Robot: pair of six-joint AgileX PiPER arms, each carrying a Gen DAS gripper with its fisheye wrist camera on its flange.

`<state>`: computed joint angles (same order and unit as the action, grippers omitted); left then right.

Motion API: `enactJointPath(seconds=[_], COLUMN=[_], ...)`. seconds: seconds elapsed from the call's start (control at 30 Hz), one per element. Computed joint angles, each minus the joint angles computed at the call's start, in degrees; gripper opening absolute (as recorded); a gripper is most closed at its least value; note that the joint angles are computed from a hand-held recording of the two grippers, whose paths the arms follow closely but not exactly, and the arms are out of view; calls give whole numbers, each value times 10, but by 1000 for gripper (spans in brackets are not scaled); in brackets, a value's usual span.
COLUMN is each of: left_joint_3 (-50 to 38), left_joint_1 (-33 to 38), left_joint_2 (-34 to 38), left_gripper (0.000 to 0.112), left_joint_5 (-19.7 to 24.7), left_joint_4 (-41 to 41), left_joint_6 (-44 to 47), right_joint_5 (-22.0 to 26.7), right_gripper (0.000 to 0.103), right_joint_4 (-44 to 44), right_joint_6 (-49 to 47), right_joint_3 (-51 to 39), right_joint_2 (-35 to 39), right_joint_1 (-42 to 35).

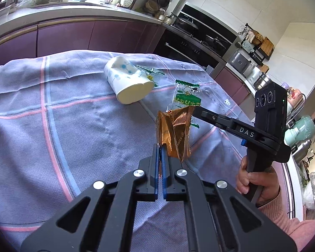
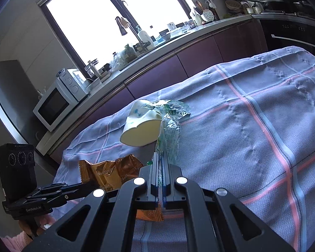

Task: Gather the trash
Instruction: 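Carry wrapper and green packet to the teal bin and release both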

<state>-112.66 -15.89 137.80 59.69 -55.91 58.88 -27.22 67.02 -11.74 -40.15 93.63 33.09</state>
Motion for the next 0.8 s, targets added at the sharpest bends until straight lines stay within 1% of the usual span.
enactJointPath(seconds=[0.17,0.37,0.63,0.8], left_joint_3=[61,125,161,167], left_joint_1=[38,98,185,245], left_joint_2=[-38,-78,-111,-128], left_gripper=[3,3,3,3], left_joint_5=[-3,-3,7,18], left_joint_4=[-31,-62,-83,-94], left_joint_6=[50,110,140,152], right_joint_5=[-7,1,42,83], right_gripper=[2,2,2,2], right_joint_4=[17,15,35,55], right_joint_6=[-23,-42,-118,-173], right_joint_3=[-17,-51,-150,-226], right_joint_2=[0,13,60,102], right_joint_1=[18,36,58,64])
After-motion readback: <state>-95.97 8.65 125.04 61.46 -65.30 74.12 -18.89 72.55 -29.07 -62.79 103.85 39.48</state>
